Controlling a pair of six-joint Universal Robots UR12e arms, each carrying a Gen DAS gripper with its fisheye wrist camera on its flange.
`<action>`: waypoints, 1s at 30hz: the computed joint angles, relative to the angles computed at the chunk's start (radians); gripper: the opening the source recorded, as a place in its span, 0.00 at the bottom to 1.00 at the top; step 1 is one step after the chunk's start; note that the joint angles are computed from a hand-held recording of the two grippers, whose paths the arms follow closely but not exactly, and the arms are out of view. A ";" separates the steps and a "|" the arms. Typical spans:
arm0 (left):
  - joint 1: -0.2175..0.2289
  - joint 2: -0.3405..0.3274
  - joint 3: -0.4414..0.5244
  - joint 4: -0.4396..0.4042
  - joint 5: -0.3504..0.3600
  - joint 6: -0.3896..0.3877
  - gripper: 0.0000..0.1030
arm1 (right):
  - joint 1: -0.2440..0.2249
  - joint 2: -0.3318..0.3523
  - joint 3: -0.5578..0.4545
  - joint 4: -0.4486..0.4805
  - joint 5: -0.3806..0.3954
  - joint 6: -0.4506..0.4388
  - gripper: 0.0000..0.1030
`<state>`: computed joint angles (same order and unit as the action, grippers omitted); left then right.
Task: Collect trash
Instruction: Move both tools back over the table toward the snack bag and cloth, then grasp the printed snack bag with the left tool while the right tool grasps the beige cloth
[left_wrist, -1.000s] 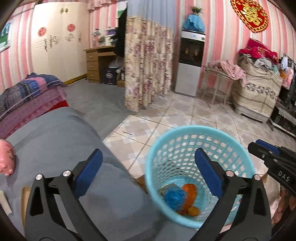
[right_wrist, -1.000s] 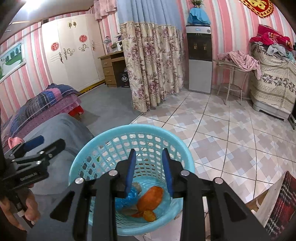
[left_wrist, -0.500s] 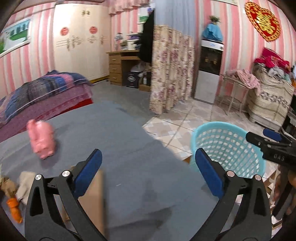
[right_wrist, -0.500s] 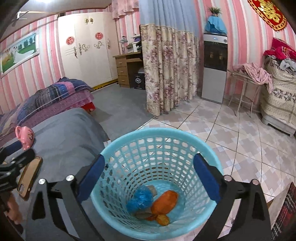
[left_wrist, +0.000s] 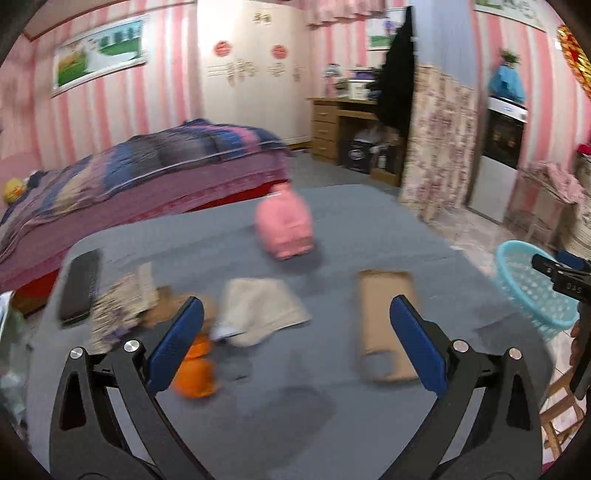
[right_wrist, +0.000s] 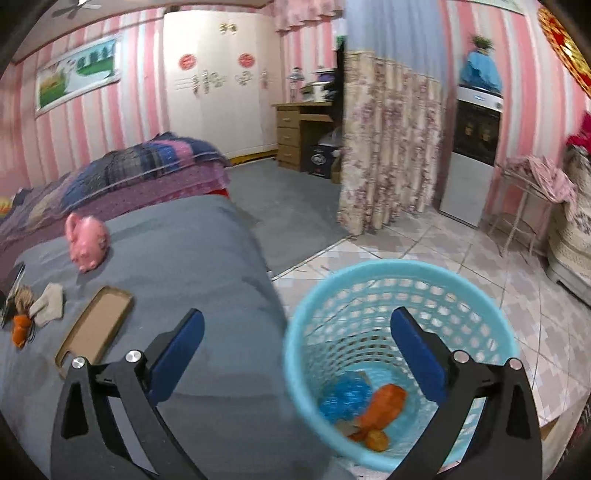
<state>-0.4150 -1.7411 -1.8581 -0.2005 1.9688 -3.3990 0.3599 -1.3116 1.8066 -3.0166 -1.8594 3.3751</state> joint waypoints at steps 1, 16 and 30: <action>0.013 0.019 -0.023 -0.006 0.006 -0.008 0.95 | 0.008 0.005 -0.006 0.001 -0.001 -0.007 0.96; 0.156 0.158 -0.203 -0.071 0.018 -0.090 0.95 | 0.129 0.100 -0.124 -0.002 0.012 -0.064 0.96; 0.248 0.176 -0.254 -0.008 -0.002 -0.132 0.94 | 0.220 0.235 -0.330 0.175 0.135 -0.170 0.95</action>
